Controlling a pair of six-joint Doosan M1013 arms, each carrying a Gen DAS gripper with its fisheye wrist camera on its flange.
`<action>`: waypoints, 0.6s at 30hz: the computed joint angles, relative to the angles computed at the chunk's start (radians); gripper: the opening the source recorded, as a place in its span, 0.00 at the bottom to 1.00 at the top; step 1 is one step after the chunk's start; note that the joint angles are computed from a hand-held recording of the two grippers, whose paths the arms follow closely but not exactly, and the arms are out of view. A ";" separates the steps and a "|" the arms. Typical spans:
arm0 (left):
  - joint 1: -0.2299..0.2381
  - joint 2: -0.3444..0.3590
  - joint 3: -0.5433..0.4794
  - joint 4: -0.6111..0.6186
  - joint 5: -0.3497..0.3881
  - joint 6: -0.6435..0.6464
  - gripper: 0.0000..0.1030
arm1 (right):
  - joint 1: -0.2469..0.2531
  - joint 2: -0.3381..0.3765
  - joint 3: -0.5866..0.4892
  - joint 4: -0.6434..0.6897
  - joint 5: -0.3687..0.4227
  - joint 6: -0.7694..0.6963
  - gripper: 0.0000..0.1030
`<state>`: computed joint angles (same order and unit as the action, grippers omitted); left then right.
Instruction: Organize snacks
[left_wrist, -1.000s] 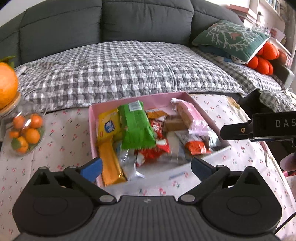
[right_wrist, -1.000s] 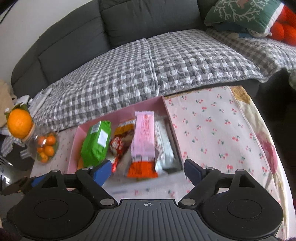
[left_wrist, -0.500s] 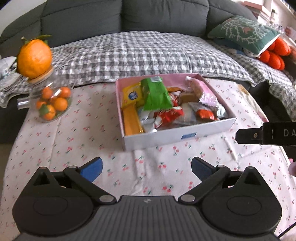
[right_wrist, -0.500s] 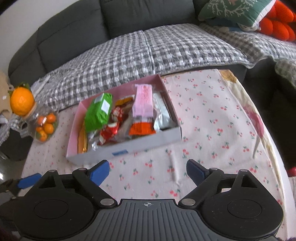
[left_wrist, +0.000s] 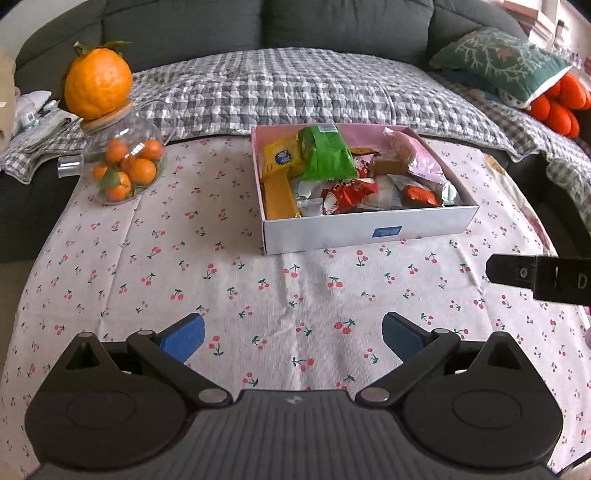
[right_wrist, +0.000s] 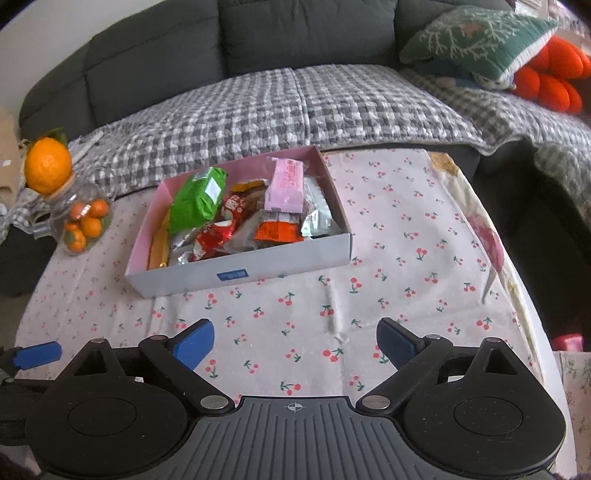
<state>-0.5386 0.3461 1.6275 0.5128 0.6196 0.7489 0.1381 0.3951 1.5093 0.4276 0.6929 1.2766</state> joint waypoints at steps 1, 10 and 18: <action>-0.002 -0.003 0.005 0.011 -0.001 -0.016 1.00 | 0.002 -0.001 0.002 -0.011 -0.003 0.004 0.94; -0.013 0.000 0.009 0.038 0.028 -0.060 1.00 | 0.020 -0.010 0.025 -0.091 -0.034 0.041 0.94; -0.017 0.000 0.009 0.050 0.042 -0.072 1.00 | 0.020 -0.011 0.030 -0.088 -0.032 0.043 0.94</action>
<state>-0.5556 0.3465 1.6362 0.5632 0.6614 0.6768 0.1580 0.3838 1.5395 0.3397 0.6612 1.3199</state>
